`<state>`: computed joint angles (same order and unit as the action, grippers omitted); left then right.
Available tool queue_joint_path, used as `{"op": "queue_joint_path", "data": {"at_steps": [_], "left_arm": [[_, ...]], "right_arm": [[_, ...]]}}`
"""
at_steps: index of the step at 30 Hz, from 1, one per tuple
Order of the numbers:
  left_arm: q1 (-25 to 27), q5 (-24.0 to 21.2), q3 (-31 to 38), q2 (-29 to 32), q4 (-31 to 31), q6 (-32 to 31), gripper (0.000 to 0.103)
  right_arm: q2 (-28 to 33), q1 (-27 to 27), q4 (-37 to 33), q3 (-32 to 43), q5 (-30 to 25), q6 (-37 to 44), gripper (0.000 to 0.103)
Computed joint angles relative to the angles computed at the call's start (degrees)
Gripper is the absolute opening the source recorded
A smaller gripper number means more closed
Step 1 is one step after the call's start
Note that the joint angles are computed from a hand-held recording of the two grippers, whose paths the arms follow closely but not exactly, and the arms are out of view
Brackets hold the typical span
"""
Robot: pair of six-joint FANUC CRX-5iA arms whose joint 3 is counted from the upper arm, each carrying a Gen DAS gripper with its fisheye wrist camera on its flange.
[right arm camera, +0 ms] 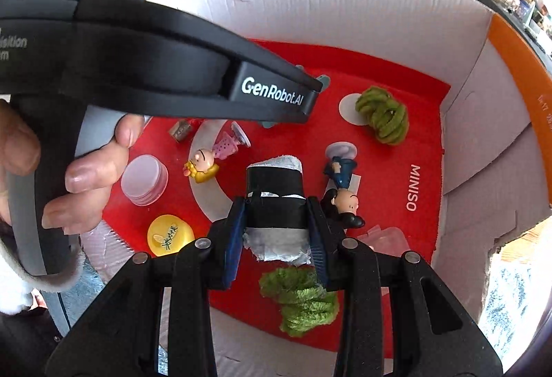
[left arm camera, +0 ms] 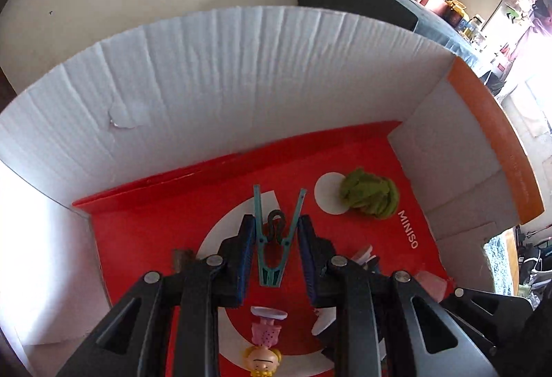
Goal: Organize objects
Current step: 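Lift the wrapped roll and teal clothespin and carry them over the box, then lower the roll with the right tool while the left tool lowers the clothespin, opening both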
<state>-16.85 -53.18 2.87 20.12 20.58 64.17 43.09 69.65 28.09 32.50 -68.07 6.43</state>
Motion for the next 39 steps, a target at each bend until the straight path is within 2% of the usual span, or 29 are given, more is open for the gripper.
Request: {"op": "queue_joint_path", "data": {"at_steps": [27,30,34,39], "left_arm": [[0.67,-0.27,-0.38,0.01,1.11,-1.09,0.029],[0.85,0.14,-0.92,-0.42,1.18,-1.32,0.037],[0.85,0.63,-1.24,-0.79,1.67,-1.47,0.037],[0.85,1.37,-2.18,-2.08,1.90,-2.04,0.037]], "right_arm": [[-2.37,2.20,1.06,-4.09,0.94,-3.09,0.034],[-2.53,2.54,1.16,-4.26,0.54,-3.04,0.034],[-3.05,3.07,1.84,-5.11,0.38,-3.80,0.044],[-3.93,3.95,2.91,-6.41,0.34,-5.23,0.044]]}}
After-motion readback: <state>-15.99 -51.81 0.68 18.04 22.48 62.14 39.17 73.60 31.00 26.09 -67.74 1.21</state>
